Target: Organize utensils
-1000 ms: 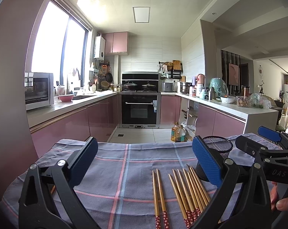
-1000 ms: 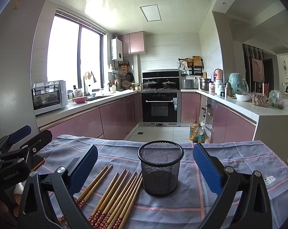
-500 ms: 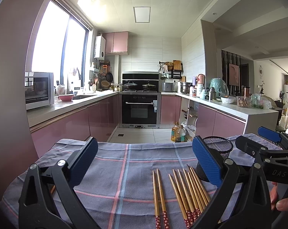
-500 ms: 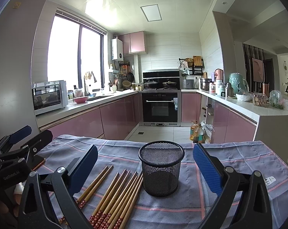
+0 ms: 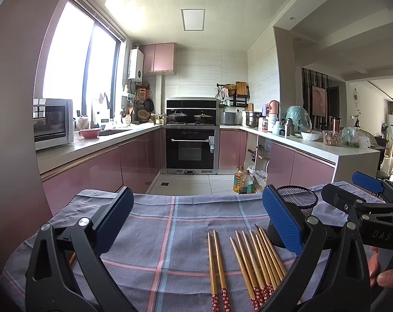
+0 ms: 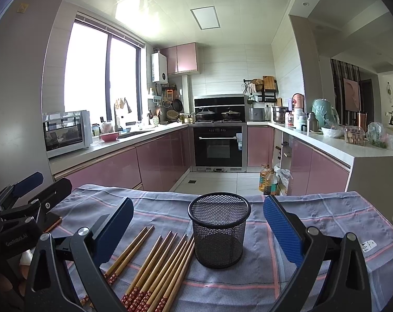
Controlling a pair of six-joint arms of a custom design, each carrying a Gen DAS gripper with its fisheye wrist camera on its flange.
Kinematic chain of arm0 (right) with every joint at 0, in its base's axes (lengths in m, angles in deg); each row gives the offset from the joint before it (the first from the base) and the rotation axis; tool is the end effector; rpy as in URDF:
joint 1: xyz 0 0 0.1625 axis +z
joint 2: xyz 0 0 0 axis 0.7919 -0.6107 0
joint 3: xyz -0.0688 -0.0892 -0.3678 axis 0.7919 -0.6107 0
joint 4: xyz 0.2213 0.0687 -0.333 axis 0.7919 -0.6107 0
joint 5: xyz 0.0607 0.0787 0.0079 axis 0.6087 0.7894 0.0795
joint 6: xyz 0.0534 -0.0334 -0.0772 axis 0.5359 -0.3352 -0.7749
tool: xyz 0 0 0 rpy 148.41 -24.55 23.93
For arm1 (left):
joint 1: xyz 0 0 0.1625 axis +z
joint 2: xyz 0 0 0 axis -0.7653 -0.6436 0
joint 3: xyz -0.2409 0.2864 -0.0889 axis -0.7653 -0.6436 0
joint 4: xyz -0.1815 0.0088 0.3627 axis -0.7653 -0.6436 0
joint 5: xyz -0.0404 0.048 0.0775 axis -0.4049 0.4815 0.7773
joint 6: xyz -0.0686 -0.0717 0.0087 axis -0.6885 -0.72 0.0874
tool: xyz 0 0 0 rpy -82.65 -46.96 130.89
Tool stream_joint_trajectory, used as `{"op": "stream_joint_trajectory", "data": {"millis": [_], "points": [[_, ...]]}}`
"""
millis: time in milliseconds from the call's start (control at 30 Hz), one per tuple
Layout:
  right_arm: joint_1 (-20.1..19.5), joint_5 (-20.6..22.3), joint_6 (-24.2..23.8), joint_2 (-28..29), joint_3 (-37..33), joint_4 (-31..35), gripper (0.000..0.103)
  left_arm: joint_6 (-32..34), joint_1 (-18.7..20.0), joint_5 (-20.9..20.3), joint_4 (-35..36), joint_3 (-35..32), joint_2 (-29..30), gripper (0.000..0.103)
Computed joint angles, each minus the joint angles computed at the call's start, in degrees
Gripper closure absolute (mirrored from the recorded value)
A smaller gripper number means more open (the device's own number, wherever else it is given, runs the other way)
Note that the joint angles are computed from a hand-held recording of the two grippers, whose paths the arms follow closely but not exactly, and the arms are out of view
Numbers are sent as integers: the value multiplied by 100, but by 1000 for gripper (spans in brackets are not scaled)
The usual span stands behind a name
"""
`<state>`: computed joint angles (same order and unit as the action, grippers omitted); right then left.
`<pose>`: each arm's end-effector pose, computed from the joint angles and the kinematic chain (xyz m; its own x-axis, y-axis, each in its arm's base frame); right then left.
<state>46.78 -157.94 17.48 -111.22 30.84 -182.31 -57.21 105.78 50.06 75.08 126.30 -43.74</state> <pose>0.2161 -0.6869 0.2361 -0.7526 -0.0259 0.6580 -0.6437 0.2394 -0.7268 -0.2727 -0.7333 0.1617 -0.6930 0.1874 -0.6962 0.7207 0.1555 -0.6755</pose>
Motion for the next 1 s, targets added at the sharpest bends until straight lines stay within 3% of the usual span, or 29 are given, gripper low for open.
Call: {"op": "stream_joint_trajectory", "data": {"millis": [400,1000], "points": [[0,-50,124,-44,16,143,6,-4,-3,-4,8,-13,8,5],[-2,-86,-75,-21,3,102,6,-18,-10,-20,53,-56,32,5]]}}
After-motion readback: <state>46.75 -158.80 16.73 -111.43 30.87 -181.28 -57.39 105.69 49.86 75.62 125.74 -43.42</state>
